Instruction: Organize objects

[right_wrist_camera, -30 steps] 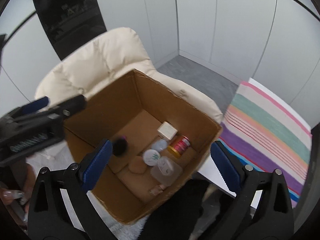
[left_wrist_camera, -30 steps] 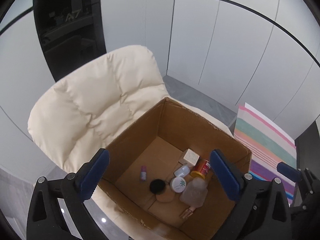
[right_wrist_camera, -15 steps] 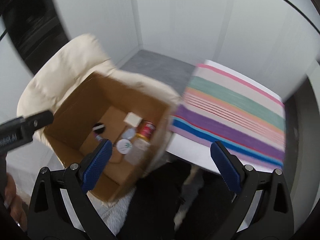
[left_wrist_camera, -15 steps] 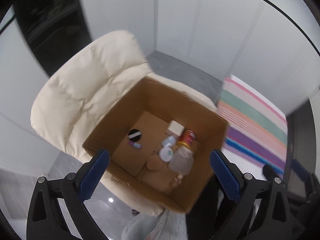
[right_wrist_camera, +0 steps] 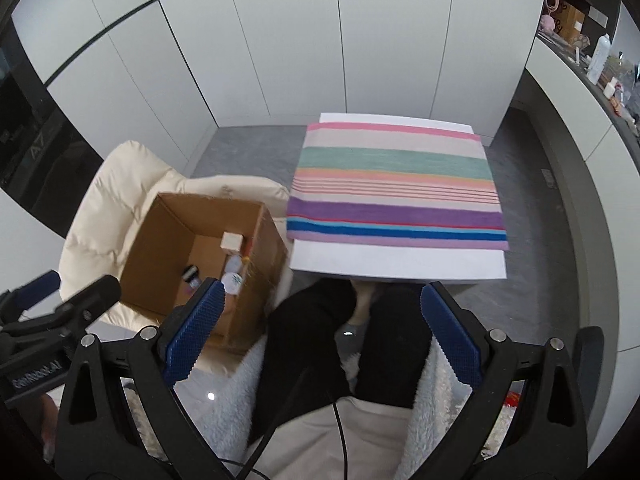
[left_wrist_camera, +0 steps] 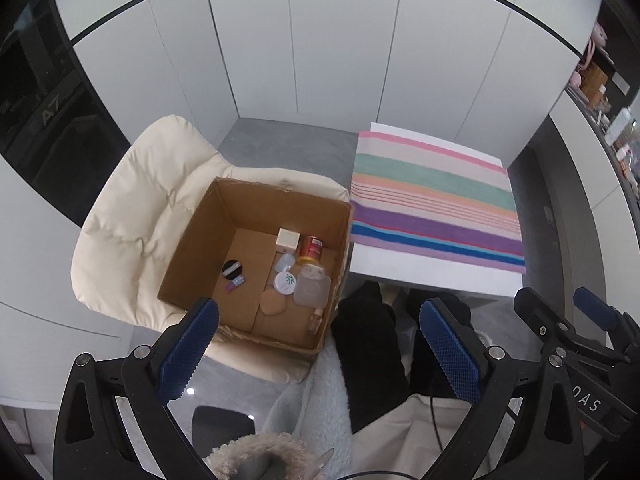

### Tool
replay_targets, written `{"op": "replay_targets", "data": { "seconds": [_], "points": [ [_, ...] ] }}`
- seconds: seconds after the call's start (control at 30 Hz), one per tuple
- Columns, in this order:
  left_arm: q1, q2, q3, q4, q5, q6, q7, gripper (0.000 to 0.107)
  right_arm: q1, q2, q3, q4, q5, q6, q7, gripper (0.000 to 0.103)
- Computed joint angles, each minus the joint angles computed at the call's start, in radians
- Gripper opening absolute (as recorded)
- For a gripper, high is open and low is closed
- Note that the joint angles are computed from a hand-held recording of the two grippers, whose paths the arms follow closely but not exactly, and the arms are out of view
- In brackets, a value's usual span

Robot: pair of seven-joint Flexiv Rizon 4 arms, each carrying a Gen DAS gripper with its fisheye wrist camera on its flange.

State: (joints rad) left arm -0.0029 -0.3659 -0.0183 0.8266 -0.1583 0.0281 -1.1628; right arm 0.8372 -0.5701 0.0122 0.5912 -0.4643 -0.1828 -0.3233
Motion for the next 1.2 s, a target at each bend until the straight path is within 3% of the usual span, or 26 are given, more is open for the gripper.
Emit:
{"op": "replay_targets", "data": {
  "seconds": [0.2, 1.2],
  "points": [
    [-0.026, 0.037, 0.009, 0.05, 0.054, 0.042, 0.006, 0.101, 0.016, 0.054, 0.017, 0.087, -0.028, 0.027, 0.038, 0.1],
    [-0.028, 0.066, 0.006, 0.102, 0.05, 0.053, 0.04, 0.101, 0.03, 0.065, 0.032, 0.109, -0.04, 0.012, 0.061, 0.1]
  ]
}}
